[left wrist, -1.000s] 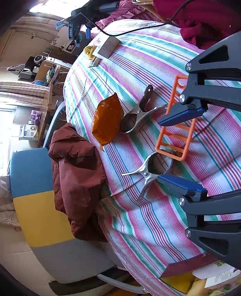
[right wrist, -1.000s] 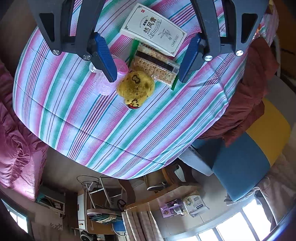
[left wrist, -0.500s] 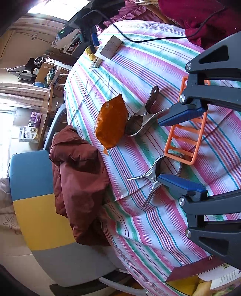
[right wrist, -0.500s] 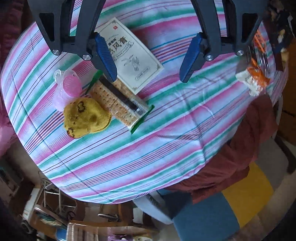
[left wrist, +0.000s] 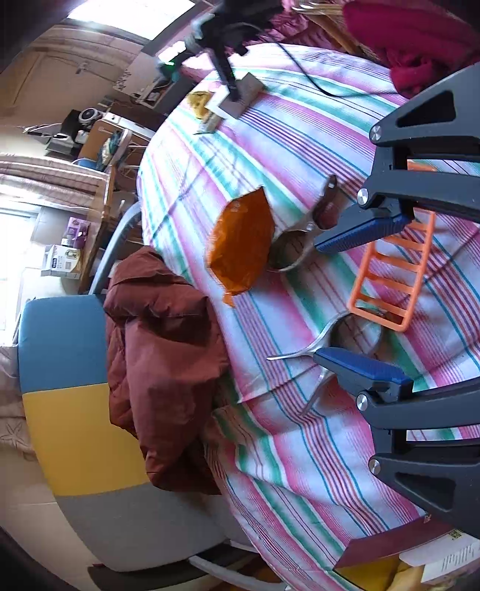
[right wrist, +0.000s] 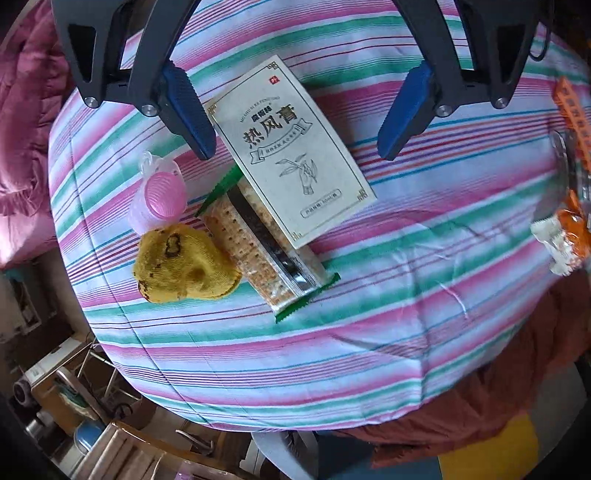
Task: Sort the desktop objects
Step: 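Reach and grasp the white printed box with the right gripper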
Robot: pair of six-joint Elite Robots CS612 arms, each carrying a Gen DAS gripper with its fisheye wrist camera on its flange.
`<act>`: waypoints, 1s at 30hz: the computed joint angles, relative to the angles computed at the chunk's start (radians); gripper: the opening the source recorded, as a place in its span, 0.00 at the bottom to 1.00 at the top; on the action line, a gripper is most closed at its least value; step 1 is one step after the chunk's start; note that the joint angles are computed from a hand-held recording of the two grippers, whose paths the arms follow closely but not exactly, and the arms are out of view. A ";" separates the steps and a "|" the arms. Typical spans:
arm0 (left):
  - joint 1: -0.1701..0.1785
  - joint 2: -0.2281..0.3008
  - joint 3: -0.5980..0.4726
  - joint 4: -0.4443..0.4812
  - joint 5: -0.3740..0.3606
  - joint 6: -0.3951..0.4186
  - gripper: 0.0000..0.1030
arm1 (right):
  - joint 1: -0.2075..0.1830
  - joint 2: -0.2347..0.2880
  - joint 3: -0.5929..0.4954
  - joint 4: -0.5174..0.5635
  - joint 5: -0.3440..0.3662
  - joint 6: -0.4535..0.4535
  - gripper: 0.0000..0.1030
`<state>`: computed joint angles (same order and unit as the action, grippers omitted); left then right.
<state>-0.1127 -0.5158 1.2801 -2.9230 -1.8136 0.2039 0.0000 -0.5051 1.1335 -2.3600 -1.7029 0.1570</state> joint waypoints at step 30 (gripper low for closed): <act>0.065 0.009 -0.006 0.056 0.025 -0.187 0.53 | 0.145 0.026 -0.036 -0.355 0.235 0.025 0.50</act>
<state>-0.0473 -0.5066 1.2737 -2.8665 -1.7890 0.0172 0.1445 -0.4788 1.0971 -2.7149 -1.4678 0.1818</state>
